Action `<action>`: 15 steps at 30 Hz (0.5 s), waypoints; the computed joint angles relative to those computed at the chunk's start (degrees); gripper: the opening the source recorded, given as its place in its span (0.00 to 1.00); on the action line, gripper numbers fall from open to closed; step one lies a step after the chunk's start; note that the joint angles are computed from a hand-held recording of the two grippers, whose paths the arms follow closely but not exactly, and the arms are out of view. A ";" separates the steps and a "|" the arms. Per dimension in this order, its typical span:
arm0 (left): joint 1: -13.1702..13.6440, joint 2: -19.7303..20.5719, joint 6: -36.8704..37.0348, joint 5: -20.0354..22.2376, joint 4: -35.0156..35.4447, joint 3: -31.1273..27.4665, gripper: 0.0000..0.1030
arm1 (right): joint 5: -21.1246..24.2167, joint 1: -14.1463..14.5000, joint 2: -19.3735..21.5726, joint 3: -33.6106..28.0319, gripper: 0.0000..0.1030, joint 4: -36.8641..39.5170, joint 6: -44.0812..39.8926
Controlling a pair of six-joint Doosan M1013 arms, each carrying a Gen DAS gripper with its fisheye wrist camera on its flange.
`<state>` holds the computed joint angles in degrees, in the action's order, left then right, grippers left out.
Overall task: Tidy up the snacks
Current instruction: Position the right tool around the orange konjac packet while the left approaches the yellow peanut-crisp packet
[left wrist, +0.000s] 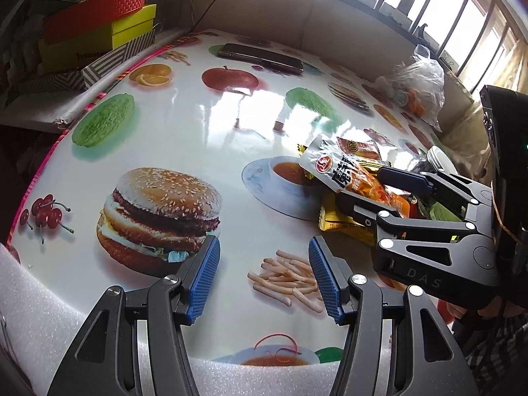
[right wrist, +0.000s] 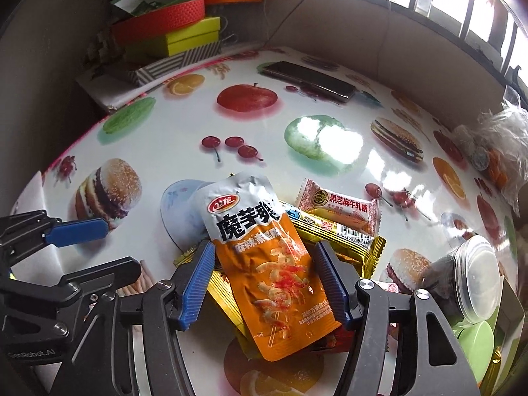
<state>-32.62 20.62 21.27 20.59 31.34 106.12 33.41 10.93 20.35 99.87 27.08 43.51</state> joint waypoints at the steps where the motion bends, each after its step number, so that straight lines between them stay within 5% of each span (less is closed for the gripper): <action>1: 0.02 -0.01 0.08 0.06 -0.15 -0.01 0.55 | 0.55 -0.16 0.17 -0.20 0.61 0.38 0.50; 5: 0.00 -0.03 0.28 0.13 -0.13 -0.10 0.55 | 0.35 -0.41 0.17 -0.03 0.57 1.72 0.88; 9: -0.10 -0.08 -0.20 0.12 0.33 -0.09 0.55 | -0.99 -0.45 -0.56 0.73 0.41 2.89 0.39; 15: -0.28 -0.12 0.54 0.16 -0.05 -0.22 0.55 | -2.15 -0.67 -1.18 1.89 0.37 4.22 0.32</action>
<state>-32.90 20.50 21.82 20.75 31.30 105.90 31.26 10.26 19.17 101.76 31.30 43.83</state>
